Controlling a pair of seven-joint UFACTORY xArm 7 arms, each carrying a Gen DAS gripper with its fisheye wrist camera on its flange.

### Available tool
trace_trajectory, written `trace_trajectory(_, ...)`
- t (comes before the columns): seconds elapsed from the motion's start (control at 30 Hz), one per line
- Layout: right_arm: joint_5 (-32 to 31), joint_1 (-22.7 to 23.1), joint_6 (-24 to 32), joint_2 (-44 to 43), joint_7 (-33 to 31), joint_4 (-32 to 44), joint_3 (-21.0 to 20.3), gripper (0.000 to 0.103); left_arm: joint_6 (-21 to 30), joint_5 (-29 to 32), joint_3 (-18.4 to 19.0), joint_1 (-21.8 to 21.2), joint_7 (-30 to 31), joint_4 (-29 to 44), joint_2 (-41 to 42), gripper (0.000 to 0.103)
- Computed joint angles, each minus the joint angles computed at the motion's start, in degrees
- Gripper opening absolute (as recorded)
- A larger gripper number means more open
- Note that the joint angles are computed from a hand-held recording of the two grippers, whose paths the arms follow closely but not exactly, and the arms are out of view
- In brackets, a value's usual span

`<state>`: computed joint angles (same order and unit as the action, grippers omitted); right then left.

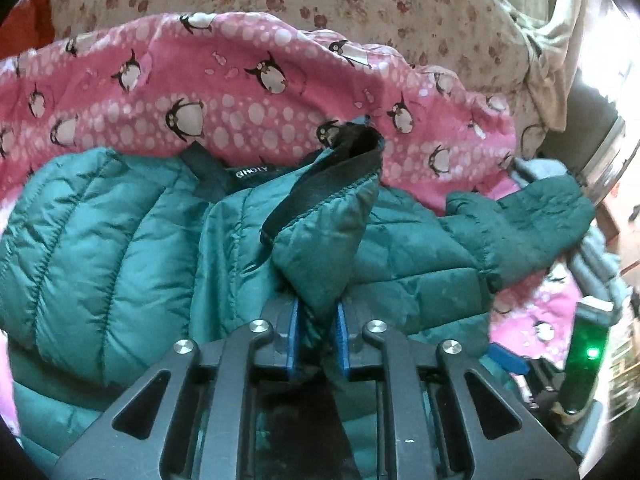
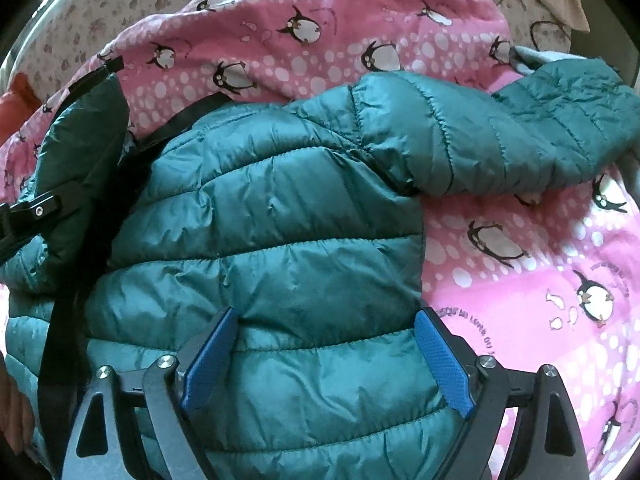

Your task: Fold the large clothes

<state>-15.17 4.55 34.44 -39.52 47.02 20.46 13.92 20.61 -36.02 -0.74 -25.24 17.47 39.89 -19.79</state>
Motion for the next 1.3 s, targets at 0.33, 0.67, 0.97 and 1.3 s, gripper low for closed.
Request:
trace_trajectory(0.33, 3.02, 1.74, -0.96, -1.79, 0.10, -0.50, -1.43, 0.089, 7.49, -3.26, 3.26, 2.98, 5.79, -3.38, -10.09, 0.060)
trace_trajectory(0.67, 11.81, 6.23, -12.82, -3.45, -0.56, -1.39, -4.47, 0.089, 4.14, 19.26, 1.69, 20.95, -5.30, -13.73, -20.70, 0.064)
trace_trajectory(0.97, 15.82, 8.49, -18.70, 12.85, -4.33, 7.73, -5.40, 0.055, 6.58, 22.41, 9.65, 24.67, -6.38, -16.17, -19.39, 0.063)
trace_trajectory(1.3, 2.22, -3.11, -19.72, 11.25, 1.38, 11.14, 4.43, 0.015, 6.20, 19.53, 12.02, 25.55, -5.61, -15.59, -19.54, 0.063)
